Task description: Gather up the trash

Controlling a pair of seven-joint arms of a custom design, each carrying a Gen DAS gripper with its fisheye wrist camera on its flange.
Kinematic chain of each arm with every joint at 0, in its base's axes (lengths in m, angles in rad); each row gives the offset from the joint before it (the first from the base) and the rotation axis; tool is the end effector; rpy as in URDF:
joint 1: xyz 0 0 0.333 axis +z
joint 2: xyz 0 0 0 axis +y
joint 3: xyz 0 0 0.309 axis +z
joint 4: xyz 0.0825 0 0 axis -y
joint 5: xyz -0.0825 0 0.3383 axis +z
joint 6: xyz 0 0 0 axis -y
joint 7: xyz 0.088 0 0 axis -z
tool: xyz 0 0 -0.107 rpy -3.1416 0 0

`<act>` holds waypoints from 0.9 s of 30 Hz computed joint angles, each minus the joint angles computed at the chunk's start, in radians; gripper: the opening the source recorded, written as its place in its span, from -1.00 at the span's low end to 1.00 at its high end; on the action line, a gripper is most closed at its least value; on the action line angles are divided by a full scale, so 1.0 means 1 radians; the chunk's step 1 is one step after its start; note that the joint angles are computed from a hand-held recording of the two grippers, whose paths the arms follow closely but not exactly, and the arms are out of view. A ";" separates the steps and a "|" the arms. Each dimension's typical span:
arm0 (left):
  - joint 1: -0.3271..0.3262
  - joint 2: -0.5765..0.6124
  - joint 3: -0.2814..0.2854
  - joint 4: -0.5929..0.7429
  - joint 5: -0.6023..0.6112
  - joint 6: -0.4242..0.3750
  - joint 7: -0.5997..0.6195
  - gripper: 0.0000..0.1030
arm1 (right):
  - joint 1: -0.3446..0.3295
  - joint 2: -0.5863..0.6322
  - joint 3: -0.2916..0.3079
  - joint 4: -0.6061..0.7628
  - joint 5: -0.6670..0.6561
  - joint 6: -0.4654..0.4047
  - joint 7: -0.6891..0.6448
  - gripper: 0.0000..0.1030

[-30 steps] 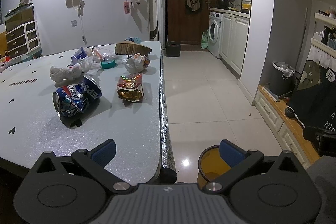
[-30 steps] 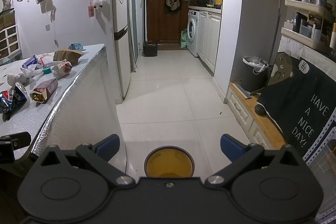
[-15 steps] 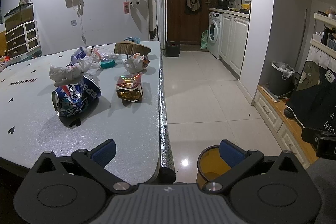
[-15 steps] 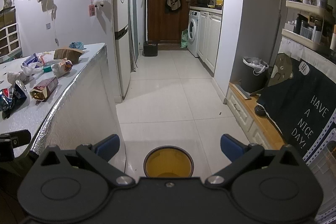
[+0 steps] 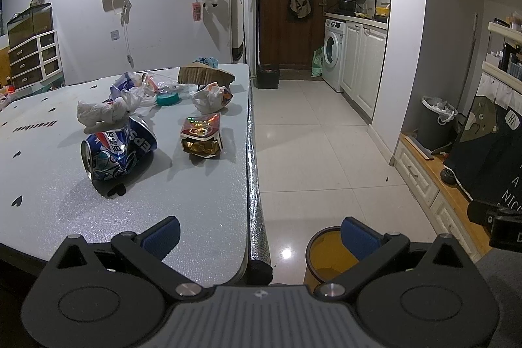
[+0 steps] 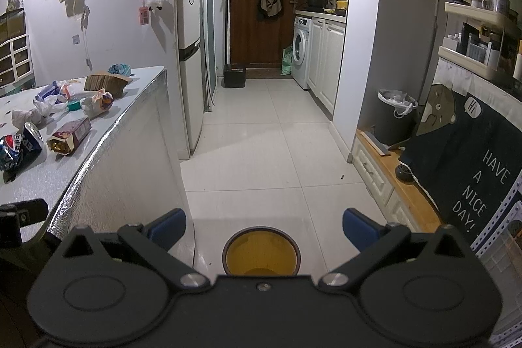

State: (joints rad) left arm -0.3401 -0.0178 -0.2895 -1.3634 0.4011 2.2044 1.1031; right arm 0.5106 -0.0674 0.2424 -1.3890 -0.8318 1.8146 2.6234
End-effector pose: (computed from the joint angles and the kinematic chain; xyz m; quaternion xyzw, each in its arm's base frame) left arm 0.4321 -0.3012 0.7984 -0.5452 0.7055 -0.3499 0.2874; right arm 0.3955 0.2966 0.7837 -0.5255 0.7109 -0.3824 0.2689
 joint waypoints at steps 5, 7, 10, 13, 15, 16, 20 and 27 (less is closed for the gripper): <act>0.000 0.000 0.000 0.001 -0.001 -0.001 0.000 1.00 | 0.000 0.000 0.000 0.000 -0.001 0.000 0.000 1.00; 0.000 0.000 0.000 0.000 0.000 -0.001 0.000 1.00 | 0.000 0.000 0.000 0.000 0.000 0.000 0.000 1.00; 0.000 0.000 0.000 0.000 -0.001 0.000 0.000 1.00 | 0.001 0.001 0.000 0.000 0.000 0.000 0.000 1.00; -0.001 0.000 0.000 0.001 0.000 -0.001 -0.001 1.00 | 0.001 0.001 0.000 0.000 0.000 -0.001 0.000 1.00; 0.000 0.000 0.001 0.001 -0.002 -0.001 0.001 1.00 | 0.001 0.002 0.000 0.001 -0.001 -0.001 0.000 1.00; 0.000 0.001 0.000 0.001 -0.001 -0.001 0.000 1.00 | 0.001 0.001 0.000 0.001 -0.001 -0.001 0.000 1.00; 0.000 0.000 0.001 -0.002 -0.004 0.002 0.001 1.00 | 0.001 -0.001 -0.001 -0.002 0.000 -0.001 0.000 1.00; 0.005 -0.013 0.000 -0.025 -0.005 0.017 -0.010 1.00 | 0.002 -0.003 0.000 -0.008 0.005 0.000 0.004 1.00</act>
State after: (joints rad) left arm -0.3355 -0.0304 -0.2895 -1.3886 0.3963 2.2212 1.0933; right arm 0.5124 -0.0700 0.2426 -1.3970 -0.8273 1.8149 2.6276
